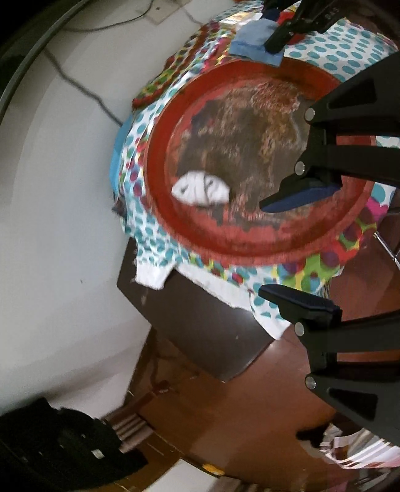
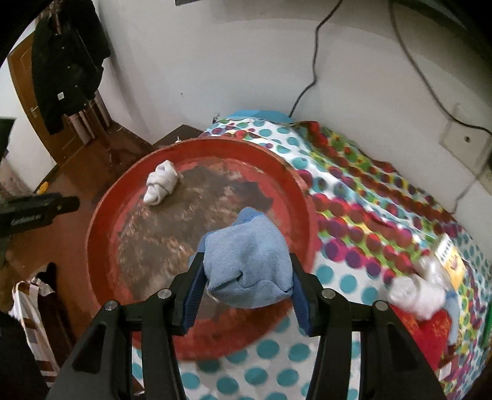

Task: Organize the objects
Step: 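Carry the light blue sock to the red tray and release it with the right tool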

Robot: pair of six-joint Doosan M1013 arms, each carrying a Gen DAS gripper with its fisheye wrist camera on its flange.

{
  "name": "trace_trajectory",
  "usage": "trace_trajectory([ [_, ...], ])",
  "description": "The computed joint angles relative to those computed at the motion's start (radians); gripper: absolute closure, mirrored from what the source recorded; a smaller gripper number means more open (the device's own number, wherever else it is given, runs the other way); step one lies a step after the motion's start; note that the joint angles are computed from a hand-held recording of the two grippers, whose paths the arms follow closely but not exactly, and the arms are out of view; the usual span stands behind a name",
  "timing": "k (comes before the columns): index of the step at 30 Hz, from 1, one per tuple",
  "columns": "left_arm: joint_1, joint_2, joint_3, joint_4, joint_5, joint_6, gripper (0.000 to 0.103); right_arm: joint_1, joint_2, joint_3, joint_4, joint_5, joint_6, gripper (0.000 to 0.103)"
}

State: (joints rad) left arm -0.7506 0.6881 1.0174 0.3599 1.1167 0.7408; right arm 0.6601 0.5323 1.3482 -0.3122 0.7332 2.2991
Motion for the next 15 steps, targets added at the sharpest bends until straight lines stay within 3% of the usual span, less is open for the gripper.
trace_trajectory([
  [15, 0.042, -0.047, 0.078, 0.026, 0.011, -0.116, 0.053, -0.011, 0.174, -0.262, 0.074, 0.140, -0.145, 0.054],
])
